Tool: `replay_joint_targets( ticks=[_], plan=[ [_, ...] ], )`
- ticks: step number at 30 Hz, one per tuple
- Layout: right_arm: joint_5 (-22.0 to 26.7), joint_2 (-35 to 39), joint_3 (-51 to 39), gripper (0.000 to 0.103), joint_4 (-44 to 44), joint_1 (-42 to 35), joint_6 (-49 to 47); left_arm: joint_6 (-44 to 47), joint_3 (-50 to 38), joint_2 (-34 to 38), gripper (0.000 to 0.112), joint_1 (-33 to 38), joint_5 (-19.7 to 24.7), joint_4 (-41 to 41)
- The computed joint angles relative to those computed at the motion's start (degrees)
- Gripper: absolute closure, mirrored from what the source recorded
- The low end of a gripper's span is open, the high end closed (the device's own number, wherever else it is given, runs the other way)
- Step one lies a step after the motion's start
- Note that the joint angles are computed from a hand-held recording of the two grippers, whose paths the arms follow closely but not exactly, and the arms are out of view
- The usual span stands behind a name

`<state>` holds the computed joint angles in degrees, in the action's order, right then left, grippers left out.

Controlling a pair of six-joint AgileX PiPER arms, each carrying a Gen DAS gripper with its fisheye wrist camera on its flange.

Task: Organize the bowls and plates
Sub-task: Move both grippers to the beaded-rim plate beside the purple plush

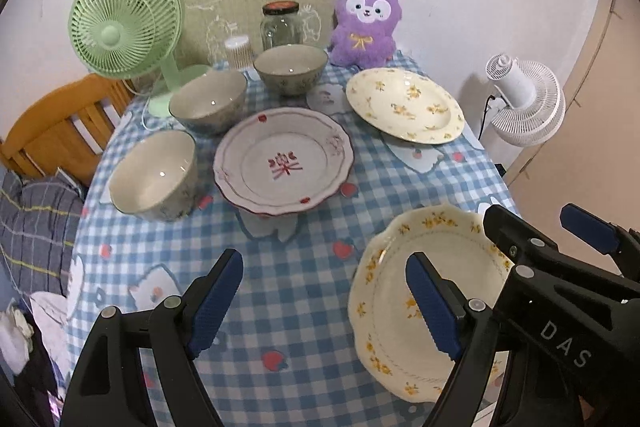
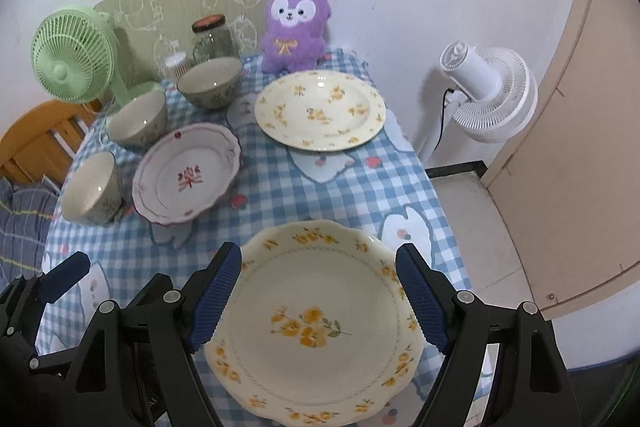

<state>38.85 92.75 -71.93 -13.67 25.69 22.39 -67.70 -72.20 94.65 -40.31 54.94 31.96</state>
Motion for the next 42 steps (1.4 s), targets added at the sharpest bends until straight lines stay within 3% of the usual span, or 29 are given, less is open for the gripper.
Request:
replay_joint_targets(
  ticks=[11,16,21,29,42],
  plan=[
    [5.12,-1.05,-4.89,0.021,-5.44,4.99,11.04,5.75,-0.16,-4.94,0.027,2.76,0.39,0.7],
    [5.09,-1.86,-5.22,0.021,-6.03,4.72,11.81,6.79,-1.24,-4.92,0.027,3.24,-0.11,0.6],
    [4.91,-1.14,-7.4,0.021,-4.36,2.41,6.32,7.28,-5.63,-2.16,0.027,3.42,0.98,-0.69],
    [6.12,3.97,-16.9,0.021,5.59,-4.43,-10.41,6.21,-17.34,5.28,0.027,3.3,6.29,0.27],
    [13.54,21.35,-40.85,0.021,17.68,-11.89,-24.3,9.51,-38.99,21.18,0.027,7.69,10.65,-1.4]
  ],
)
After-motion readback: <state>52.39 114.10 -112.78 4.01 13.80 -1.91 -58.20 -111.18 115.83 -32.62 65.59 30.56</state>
